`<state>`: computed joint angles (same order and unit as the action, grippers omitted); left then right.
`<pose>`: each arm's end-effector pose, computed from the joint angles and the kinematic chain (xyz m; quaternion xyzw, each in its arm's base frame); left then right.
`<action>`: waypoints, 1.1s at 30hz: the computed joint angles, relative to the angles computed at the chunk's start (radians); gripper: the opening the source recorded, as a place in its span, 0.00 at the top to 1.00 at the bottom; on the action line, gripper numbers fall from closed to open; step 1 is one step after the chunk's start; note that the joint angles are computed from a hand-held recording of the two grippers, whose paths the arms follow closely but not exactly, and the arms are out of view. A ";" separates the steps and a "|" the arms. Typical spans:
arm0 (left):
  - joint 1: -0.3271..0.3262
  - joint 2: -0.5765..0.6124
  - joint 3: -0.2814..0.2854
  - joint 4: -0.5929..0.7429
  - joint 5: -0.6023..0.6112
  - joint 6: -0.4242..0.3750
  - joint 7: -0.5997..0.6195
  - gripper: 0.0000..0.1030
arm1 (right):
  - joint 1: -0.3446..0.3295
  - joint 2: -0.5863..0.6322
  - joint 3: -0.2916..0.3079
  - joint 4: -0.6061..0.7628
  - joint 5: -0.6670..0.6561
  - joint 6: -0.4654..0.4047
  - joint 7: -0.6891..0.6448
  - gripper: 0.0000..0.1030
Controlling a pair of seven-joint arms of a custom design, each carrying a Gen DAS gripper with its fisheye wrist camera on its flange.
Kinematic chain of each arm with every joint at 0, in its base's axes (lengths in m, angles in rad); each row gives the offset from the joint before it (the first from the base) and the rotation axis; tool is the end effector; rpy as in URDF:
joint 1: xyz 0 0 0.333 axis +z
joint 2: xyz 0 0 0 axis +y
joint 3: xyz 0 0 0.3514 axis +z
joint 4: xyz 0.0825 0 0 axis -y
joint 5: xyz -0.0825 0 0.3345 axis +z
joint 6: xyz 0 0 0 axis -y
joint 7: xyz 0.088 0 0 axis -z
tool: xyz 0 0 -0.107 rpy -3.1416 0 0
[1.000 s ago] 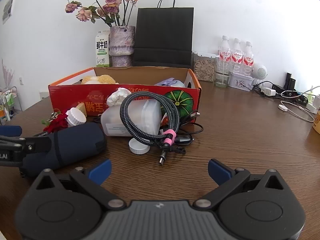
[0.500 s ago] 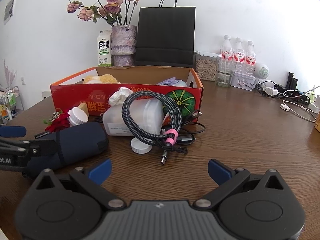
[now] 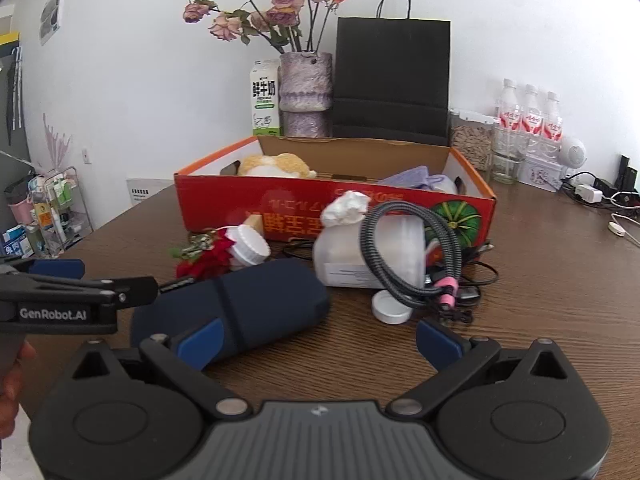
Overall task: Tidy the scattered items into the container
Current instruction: 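Move the right gripper back over the dark navy pouch, then close the right gripper on the dark navy pouch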
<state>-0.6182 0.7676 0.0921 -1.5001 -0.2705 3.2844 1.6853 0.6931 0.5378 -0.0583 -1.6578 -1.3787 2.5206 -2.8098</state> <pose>0.6489 -0.3720 0.3960 -0.4778 0.7309 -0.4219 0.2440 0.5406 0.4184 0.3846 -0.5637 0.6755 -0.3513 0.3202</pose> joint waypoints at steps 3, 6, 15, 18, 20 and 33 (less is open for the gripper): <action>0.026 -0.013 -0.008 -0.025 -0.003 0.031 0.010 0.00 | -0.013 0.046 0.021 0.086 0.102 0.003 -0.084 0.00; 0.055 -0.019 -0.021 -0.040 -0.013 0.062 0.032 0.00 | -0.026 0.101 0.033 0.184 0.255 -0.004 -0.165 0.00; 0.221 -0.017 -0.191 -0.054 -0.025 0.086 0.080 0.00 | 0.023 0.354 -0.003 0.638 0.559 -0.271 -0.460 0.00; 0.258 -0.016 -0.235 -0.061 -0.014 0.094 0.095 0.00 | 0.046 0.360 -0.040 0.634 0.569 -0.258 -0.528 0.00; 0.268 -0.016 -0.249 -0.066 -0.012 0.100 0.101 0.00 | 0.037 0.315 -0.046 0.547 0.580 -0.181 -0.562 0.01; 0.236 -0.023 -0.235 -0.066 -0.015 0.079 0.119 0.00 | -0.008 0.167 -0.037 0.280 0.642 -0.001 -0.630 0.33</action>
